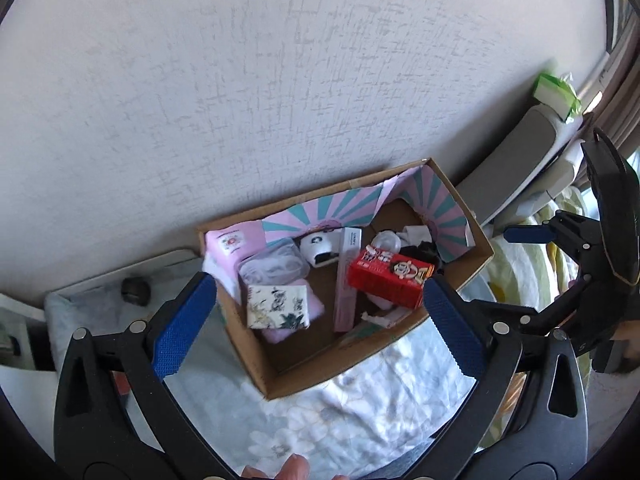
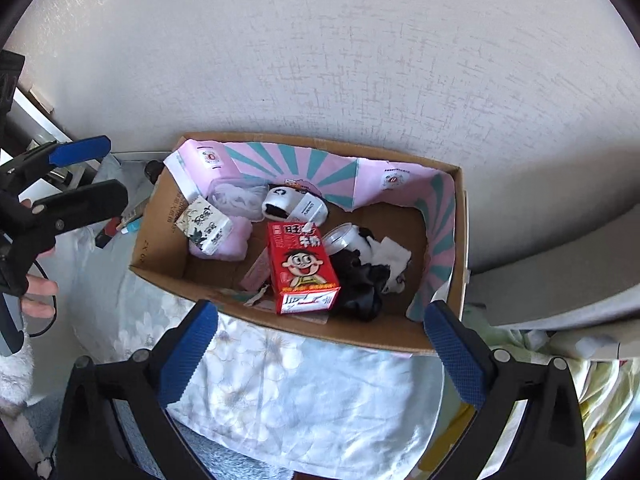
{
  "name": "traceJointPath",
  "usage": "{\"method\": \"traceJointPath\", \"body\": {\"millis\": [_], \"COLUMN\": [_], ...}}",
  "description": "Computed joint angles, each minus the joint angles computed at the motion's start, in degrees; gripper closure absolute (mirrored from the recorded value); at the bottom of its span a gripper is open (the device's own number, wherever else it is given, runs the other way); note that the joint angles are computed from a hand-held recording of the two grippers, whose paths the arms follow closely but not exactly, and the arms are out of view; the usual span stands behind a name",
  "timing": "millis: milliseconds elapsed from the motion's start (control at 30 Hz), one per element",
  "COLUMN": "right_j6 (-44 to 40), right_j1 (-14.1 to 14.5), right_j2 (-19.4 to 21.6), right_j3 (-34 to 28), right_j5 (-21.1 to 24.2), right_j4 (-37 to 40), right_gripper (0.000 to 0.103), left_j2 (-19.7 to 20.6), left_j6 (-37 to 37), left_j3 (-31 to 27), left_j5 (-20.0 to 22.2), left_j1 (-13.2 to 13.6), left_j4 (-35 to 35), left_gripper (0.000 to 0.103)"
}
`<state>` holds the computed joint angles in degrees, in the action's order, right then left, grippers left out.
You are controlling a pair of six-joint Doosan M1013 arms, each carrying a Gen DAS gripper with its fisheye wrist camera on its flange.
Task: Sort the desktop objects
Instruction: 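Move both tools back over the bed toward the YSL lipstick and tubes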
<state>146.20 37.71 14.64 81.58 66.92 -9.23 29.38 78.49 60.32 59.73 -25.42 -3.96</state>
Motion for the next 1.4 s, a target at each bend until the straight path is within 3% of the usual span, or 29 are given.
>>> {"method": "traceJointPath", "body": {"millis": [200, 300, 367, 433, 533, 733, 867, 1167, 1300, 1400], "right_j6": [3.0, 2.6, 4.1, 5.0, 4.6, 0.3, -5.0, -13.8, -23.2, -36.0], "right_j1": [0.9, 1.6, 3.1, 4.4, 6.0, 5.4, 5.9, 8.7, 8.4, 6.9], "right_j2": [-0.7, 0.3, 1.7, 2.8, 3.9, 5.3, 7.2, 12.7, 16.2, 18.9], "right_j3": [-0.5, -3.1, -6.5, -9.5, -12.8, -15.0, -17.1, -21.2, -24.7, -28.6], "right_j5": [-1.7, 1.7, 6.1, 9.3, 10.3, 3.4, 0.6, -8.5, -7.9, -3.7], "right_j4": [0.8, 1.0, -3.3, -7.4, -12.0, -7.4, -4.9, -3.1, 1.5, 5.3], "right_gripper": [0.000, 0.000, 0.000, 0.000, 0.000, 0.000, 0.000, 0.000, 0.000, 0.001], "left_j2": [-4.0, -6.6, -8.1, -9.1, -10.5, -14.8, -17.1, -17.4, -16.3, -15.3], "left_j6": [-0.9, -5.4, -8.5, -8.5, -8.9, -10.3, -15.8, -18.1, -13.7, -6.1], "left_j3": [3.6, 6.9, 9.1, 10.3, 11.9, 16.4, 19.1, 25.3, 27.7, 29.5], "left_j5": [-3.9, -7.4, -8.5, -8.7, -8.4, -9.0, -8.0, -6.0, -5.4, -7.9], "left_j1": [1.2, 1.4, 1.8, 2.5, 3.4, 4.7, 5.6, 8.9, 9.3, 10.1], "left_j4": [1.6, 7.2, 10.6, 9.7, 9.1, 11.5, 17.4, 17.5, 16.3, 13.1], "left_gripper": [0.000, 0.000, 0.000, 0.000, 0.000, 0.000, 0.000, 0.001, 0.002, 0.006]}}
